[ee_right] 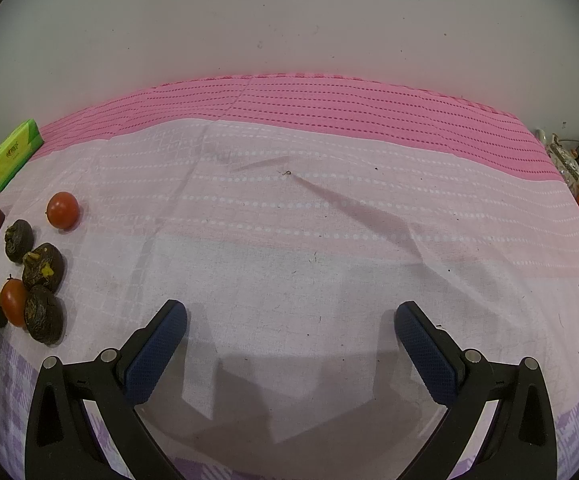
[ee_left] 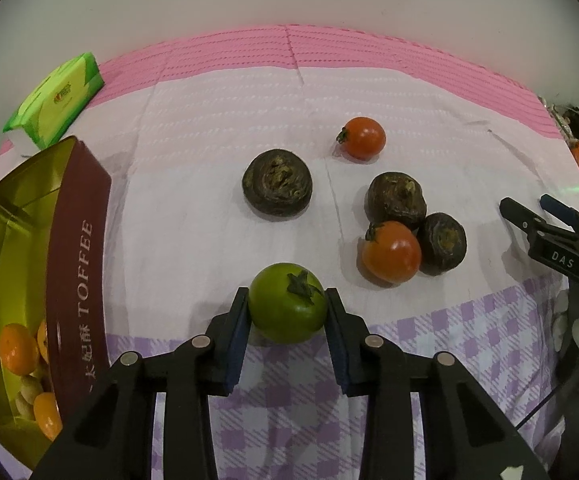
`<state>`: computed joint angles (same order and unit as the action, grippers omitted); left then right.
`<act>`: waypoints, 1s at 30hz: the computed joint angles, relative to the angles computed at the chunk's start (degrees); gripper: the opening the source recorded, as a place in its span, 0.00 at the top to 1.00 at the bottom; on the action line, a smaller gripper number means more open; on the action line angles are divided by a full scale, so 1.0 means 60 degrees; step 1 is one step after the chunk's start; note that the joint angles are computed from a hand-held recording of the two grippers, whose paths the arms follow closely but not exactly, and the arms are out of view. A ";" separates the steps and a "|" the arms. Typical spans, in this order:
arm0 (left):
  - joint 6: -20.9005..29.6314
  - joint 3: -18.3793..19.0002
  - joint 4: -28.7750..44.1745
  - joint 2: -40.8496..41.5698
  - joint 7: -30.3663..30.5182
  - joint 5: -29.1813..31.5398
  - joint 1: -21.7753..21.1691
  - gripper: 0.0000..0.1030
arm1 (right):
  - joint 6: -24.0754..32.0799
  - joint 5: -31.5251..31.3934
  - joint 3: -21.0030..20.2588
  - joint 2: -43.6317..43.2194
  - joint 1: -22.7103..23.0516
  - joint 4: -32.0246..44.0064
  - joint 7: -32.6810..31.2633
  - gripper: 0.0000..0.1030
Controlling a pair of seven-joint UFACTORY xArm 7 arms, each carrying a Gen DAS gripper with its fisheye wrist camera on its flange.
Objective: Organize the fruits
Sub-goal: 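Carry the green tomato with the left tool into the gold tray and open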
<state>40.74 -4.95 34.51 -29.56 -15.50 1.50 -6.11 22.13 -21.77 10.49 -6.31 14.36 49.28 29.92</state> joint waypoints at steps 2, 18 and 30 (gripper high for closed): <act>0.0076 0.0008 -0.0055 -0.0141 -0.0026 0.0006 0.0019 0.69 | 0.0001 -0.0004 0.0000 -0.0003 0.0001 -0.0002 0.0004 0.00; 0.0621 -0.0160 -0.0157 -0.1328 -0.0312 0.0222 0.0087 0.69 | -0.0003 -0.0028 0.0004 -0.0006 0.0000 -0.0007 0.0028 0.00; 0.0904 0.0106 -0.0087 -0.1990 -0.0196 0.0753 0.0799 0.69 | -0.0012 -0.0049 0.0005 -0.0010 -0.0002 -0.0016 0.0047 0.00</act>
<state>46.17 -4.32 33.98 -41.50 -16.68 6.02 -1.32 22.06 -22.06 10.52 -6.37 14.35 49.18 30.20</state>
